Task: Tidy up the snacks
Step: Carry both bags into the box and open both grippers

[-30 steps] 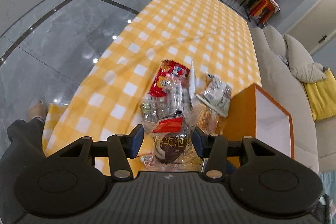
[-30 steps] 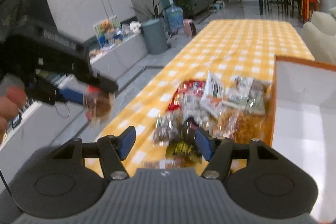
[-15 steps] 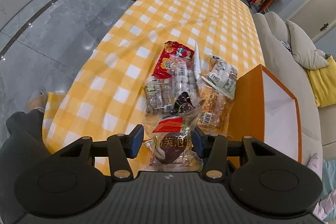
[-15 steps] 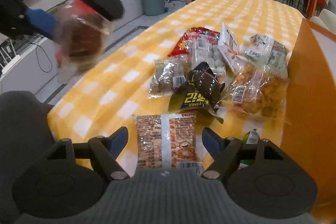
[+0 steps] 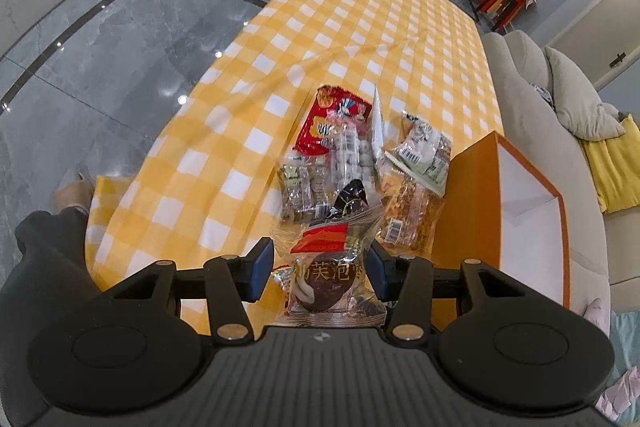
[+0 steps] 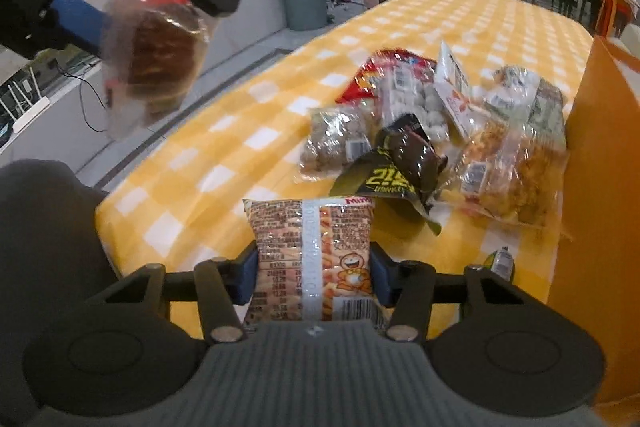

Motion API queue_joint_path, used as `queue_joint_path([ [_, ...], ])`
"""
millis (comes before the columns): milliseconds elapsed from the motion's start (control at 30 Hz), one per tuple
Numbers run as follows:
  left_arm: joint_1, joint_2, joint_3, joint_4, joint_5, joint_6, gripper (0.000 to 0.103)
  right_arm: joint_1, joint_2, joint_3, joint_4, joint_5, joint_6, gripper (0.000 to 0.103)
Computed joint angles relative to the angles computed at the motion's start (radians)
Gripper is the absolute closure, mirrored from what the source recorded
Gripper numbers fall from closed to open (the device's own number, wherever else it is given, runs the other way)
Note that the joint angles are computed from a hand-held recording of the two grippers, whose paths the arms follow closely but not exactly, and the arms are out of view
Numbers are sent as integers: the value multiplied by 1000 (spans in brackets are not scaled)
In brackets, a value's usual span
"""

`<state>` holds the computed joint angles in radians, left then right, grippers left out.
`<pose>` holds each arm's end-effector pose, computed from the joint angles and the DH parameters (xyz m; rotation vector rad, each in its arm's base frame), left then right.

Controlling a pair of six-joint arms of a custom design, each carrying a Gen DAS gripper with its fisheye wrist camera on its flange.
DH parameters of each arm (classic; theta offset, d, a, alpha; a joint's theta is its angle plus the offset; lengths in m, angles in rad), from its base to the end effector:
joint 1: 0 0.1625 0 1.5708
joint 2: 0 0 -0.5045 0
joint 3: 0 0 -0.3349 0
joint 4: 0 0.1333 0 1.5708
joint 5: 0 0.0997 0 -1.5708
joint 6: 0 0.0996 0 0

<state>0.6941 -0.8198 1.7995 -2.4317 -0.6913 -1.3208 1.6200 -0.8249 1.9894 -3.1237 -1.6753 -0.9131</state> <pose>-0.3440 -0.5596 0.1783 -0.4767 2.4253 -0.9685 0.1525 -0.5977 0.1715 1.2937 -2.5413 0.4469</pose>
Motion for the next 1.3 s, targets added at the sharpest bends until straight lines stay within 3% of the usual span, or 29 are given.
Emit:
queue_joint_path([
  [300, -46, -15, -18, -4, 61, 15, 48, 11, -65, 26, -5, 126, 8, 50],
  [400, -60, 1, -60, 40, 89, 27, 48, 8, -98, 12, -3, 176, 49, 50],
  [533, -65, 35, -109, 7, 81, 100, 48, -3, -147, -27, -9, 203, 109, 50],
  [667, -59, 82, -165, -27, 47, 171, 48, -22, -186, -90, -25, 152, 179, 50],
  [833, -30, 147, -232, -106, -56, 263, 48, -61, -197, -155, -53, 49, 310, 48],
  [933, -17, 185, -272, -109, -92, 290, 48, -80, -187, -196, 5, -13, 395, 48],
  [1033, -5, 212, -298, -107, -127, 299, 48, -94, -179, -218, 75, -24, 454, 48],
  [1133, 9, 231, -321, -77, -150, 286, 48, -94, -159, -238, 132, -54, 488, 48],
  [1233, 16, 241, -328, -50, -158, 284, 48, -76, -129, -257, 161, -162, 541, 48],
  [1300, 22, 243, -327, -50, -167, 284, 48, -84, -126, -256, 184, -160, 547, 48],
])
